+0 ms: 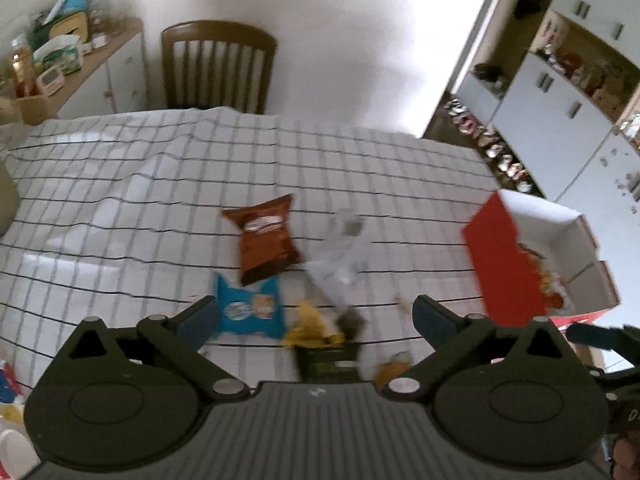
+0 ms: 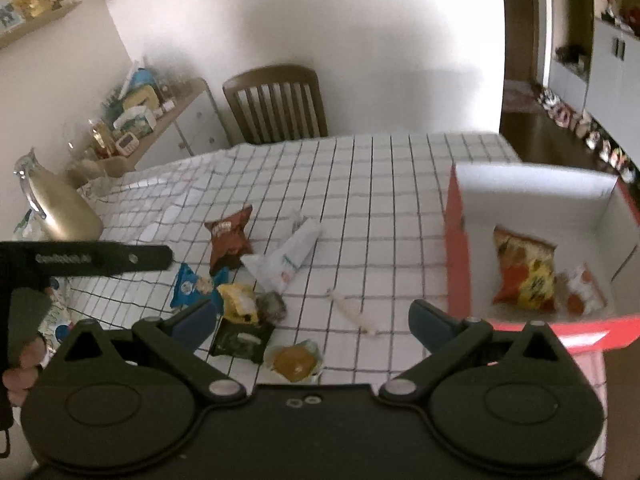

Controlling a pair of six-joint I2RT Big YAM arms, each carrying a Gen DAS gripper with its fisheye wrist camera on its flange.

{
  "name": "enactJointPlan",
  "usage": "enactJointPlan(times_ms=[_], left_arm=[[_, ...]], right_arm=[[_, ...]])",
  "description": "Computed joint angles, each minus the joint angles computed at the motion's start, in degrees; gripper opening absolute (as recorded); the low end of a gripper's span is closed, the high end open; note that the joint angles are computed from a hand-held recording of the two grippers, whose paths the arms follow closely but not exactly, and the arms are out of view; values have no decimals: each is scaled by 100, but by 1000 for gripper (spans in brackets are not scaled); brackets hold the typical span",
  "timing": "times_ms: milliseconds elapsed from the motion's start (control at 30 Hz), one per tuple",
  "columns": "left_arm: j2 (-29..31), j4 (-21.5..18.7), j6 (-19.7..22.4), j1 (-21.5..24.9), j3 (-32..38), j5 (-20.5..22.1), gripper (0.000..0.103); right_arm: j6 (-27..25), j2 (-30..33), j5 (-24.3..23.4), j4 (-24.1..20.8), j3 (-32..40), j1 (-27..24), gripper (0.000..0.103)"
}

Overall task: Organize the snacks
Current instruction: 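Move both tools back over the remaining snacks on the table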

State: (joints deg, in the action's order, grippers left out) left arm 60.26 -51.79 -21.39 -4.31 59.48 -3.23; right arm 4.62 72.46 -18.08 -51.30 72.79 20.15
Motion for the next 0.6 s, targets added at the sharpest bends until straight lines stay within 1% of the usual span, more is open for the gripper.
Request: enactJointPlan(times_ms=[133,267,333,433,600], left_arm=[[86,58,234,368,-100,88,103],[355,29,328,674,-85,219,103],[546,3,377,760,-52,180,103],[905,-34,414,919,49,398,103],[1451,-43,638,972,202,532,103]], right_arm=[[379,163,237,-50,-60,229,103],[733,290,441,-28,-143,416,101],[845,385,473,-86,-130,480,101],[991,557,561,-178,-77,569,99],[1145,835,636,-313,76,639,97]])
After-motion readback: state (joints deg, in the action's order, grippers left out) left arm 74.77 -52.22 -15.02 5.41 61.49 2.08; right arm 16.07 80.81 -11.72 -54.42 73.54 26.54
